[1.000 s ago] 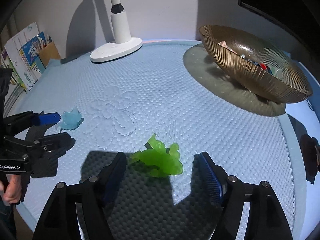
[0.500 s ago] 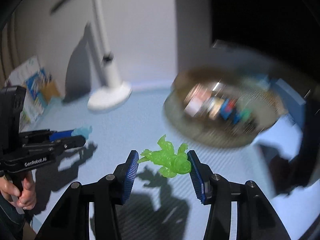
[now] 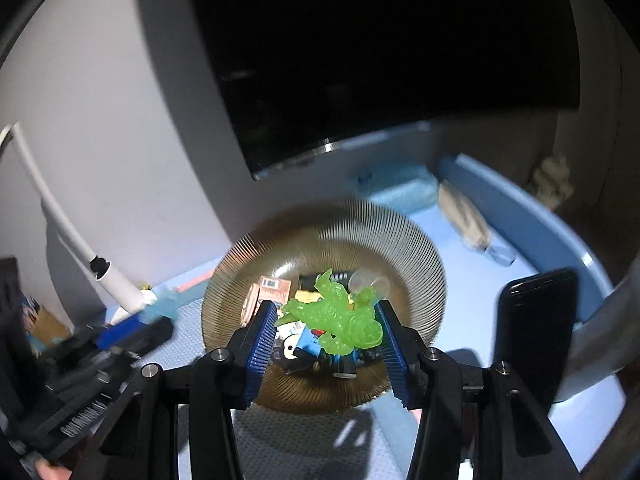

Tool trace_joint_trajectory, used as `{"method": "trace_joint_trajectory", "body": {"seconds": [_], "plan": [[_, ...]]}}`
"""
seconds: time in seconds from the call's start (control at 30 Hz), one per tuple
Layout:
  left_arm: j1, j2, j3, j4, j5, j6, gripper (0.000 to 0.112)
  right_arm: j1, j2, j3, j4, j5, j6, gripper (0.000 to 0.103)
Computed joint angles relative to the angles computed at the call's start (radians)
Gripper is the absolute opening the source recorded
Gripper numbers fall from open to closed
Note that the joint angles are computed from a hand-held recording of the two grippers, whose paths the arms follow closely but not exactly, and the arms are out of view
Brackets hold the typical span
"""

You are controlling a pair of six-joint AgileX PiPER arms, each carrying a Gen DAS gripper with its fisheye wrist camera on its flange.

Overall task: Organize rigid objects
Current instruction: 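Carry the blue-green figure and green toy into the glass bowl and release both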

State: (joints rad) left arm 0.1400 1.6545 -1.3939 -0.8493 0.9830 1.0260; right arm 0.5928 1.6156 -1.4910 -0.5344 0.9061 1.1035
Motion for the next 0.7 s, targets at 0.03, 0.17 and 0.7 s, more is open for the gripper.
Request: {"method": "trace_joint_trajectory", "body": {"seconds": [0.03,0.17,0.7], "plan": [[-0.026,0.021,-0.007,0.014,-0.012,-0.018,0.026,-0.015,0.01,-0.003,0.02,-0.004,-0.014,0.049],[-0.087,0.069,-0.027,0.045,-0.048,-0.073,0.026,-0.063,0.079,-0.041,0.09,0.014,-0.064,0.049],[0.218,-0.107,0.084,-0.102,-0.013,0.057,0.074,0.028,0.048,-0.052,-0.011,0.067,0.008,0.069]]}}
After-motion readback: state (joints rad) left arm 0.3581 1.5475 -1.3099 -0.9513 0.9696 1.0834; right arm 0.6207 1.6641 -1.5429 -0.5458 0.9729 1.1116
